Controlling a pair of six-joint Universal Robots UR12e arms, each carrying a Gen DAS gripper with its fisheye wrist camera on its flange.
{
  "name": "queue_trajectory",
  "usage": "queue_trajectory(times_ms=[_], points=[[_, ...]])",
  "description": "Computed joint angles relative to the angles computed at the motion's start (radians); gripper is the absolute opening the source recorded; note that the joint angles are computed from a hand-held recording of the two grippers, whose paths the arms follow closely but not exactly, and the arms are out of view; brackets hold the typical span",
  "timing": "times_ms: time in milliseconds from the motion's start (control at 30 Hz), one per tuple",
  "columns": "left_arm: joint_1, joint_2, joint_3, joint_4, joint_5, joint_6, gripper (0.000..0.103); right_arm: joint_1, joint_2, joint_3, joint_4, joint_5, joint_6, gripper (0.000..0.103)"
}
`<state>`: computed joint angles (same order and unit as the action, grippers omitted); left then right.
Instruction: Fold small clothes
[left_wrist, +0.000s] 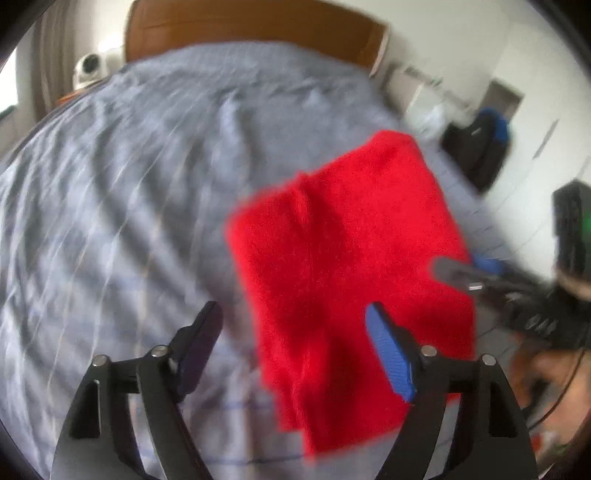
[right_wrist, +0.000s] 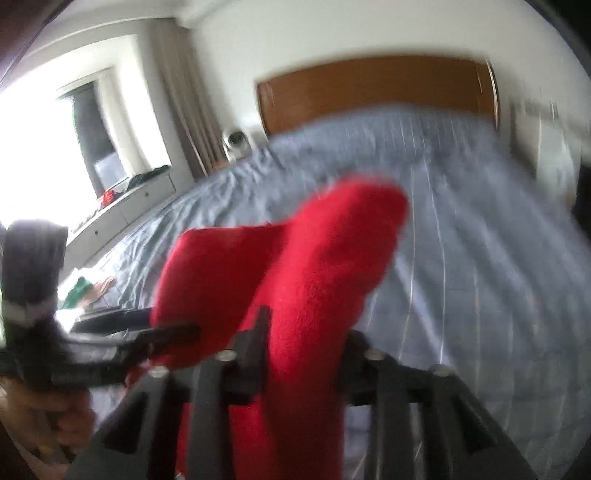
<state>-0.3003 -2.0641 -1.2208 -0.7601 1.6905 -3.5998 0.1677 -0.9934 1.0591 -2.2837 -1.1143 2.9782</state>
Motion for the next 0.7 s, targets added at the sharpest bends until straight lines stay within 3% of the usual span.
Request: queue_trajectory(times_ms=[33, 67, 133, 167, 233, 333, 400, 467, 600, 700], points=[[-0.011, 0.016, -0.038, -0.008, 0.035, 0.005, 0.08, -0.001, 0.003, -0.005, 0.063, -0.038, -0.001, 0.075], [-0.02, 0.032, -0.067, 0.003, 0.063, 0.012, 0.08, -0.005, -0.009, 0.021, 0.09, -0.074, -0.004, 0.075], [-0.05, 0.07, -0.131, 0.051, 0.152, 0.033, 0.081, -0.019, -0.052, 0.107, 0.055, -0.097, -0.024, 0.076], [-0.073, 0.089, -0.164, 0.086, 0.218, 0.044, 0.087, -0.024, -0.078, 0.155, 0.032, -0.116, -0.036, 0.078], [-0.114, 0.109, -0.199, 0.136, 0.333, 0.052, 0.099, -0.029, -0.137, 0.248, -0.026, -0.153, -0.05, 0.087], [-0.174, 0.128, -0.233, 0.209, 0.494, 0.047, 0.103, -0.04, -0.231, 0.38, -0.112, -0.153, -0.067, 0.096], [-0.2, 0.14, -0.231, 0.148, 0.541, -0.034, 0.103, -0.046, -0.287, 0.448, -0.163, -0.147, -0.064, 0.103], [-0.224, 0.15, -0.221, 0.051, 0.566, -0.126, 0.103, -0.045, -0.335, 0.495, -0.207, -0.156, -0.052, 0.103], [-0.238, 0.176, -0.222, -0.087, 0.518, -0.218, 0.103, -0.037, -0.407, 0.57, -0.234, -0.191, -0.061, 0.103], [-0.259, 0.181, -0.213, -0.186, 0.54, -0.266, 0.103, -0.025, -0.441, 0.601, -0.215, -0.223, -0.072, 0.103]])
